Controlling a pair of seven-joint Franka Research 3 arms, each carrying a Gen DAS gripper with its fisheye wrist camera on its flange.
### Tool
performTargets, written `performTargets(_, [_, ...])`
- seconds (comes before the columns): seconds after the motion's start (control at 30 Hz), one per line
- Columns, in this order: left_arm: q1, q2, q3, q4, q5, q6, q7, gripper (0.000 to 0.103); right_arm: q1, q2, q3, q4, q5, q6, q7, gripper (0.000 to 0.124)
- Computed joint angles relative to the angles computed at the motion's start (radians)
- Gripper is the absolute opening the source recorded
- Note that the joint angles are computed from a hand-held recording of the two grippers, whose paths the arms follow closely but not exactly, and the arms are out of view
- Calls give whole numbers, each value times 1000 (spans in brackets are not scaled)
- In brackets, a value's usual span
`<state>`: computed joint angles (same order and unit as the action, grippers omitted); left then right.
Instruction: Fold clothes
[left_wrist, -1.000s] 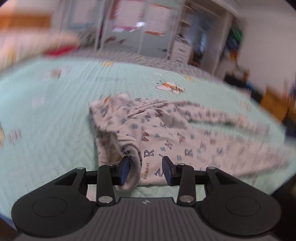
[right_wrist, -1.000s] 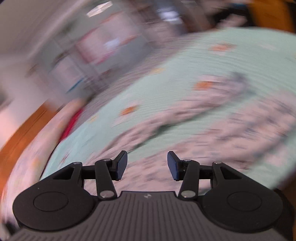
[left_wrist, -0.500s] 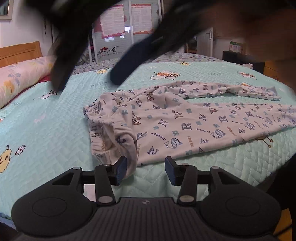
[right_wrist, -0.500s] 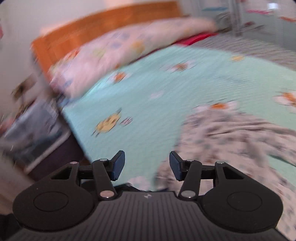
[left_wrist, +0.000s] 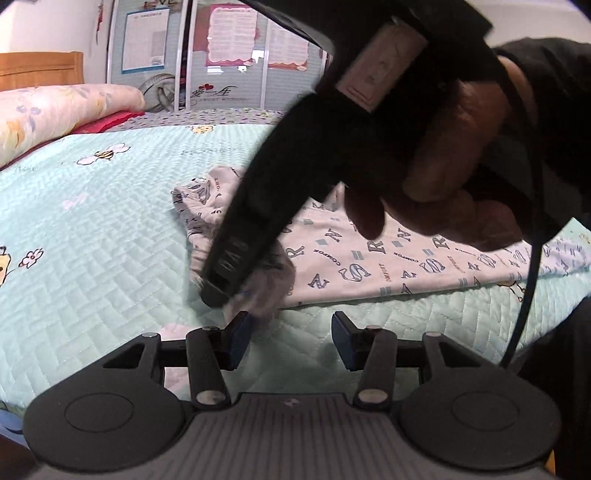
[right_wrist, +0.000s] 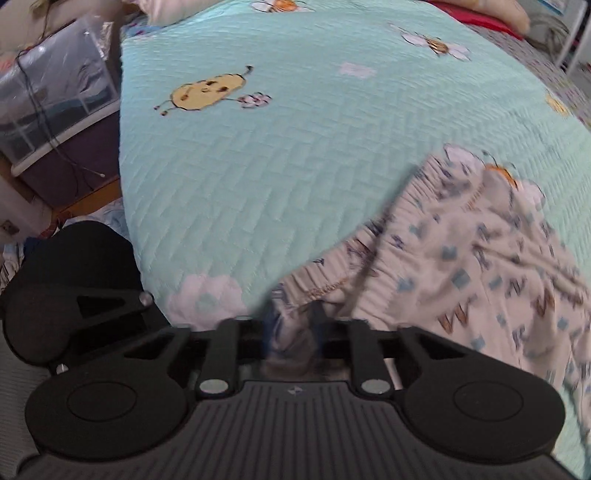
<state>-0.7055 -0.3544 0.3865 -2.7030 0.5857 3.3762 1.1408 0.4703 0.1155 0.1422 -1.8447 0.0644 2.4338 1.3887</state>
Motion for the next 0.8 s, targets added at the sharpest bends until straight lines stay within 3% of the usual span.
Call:
performTargets(0.07, [5,3,-2,0,-4,5,-5,52,15,41,5,65,-38,-47,-6,5])
performTargets(0.17, [24,14,-13,3,-6,17,-28,52,34,97,2,143,-43,-25,42,5])
performTargets(0.27, [28,18,-3,5,15,33,-69,52,-7,107,45,151,210,148,-35,0])
performTargets(0.3, [27,21,0,9,26,30,-84,52,-8,120,47,165,251,169,-24,0])
performTargets(0.4, [22,28,7,22,54,20,-120,52,30,144,0,177,168,160,99,6])
performTargets(0.47, [38,28,-8,23,57,21,-131,52,18,109,-3,103,205,234,142,8])
performTargets(0.53, [41,27,-1,18,63,40,-155,53,-17,8,13,-44,323,381,129,13])
performTargets(0.6, [43,27,13,16,80,64,-193,53,-32,-100,13,-185,412,510,125,39])
performTargets(0.8, [58,34,89,20,133,173,-352,53,-144,-410,35,-557,247,588,398,41])
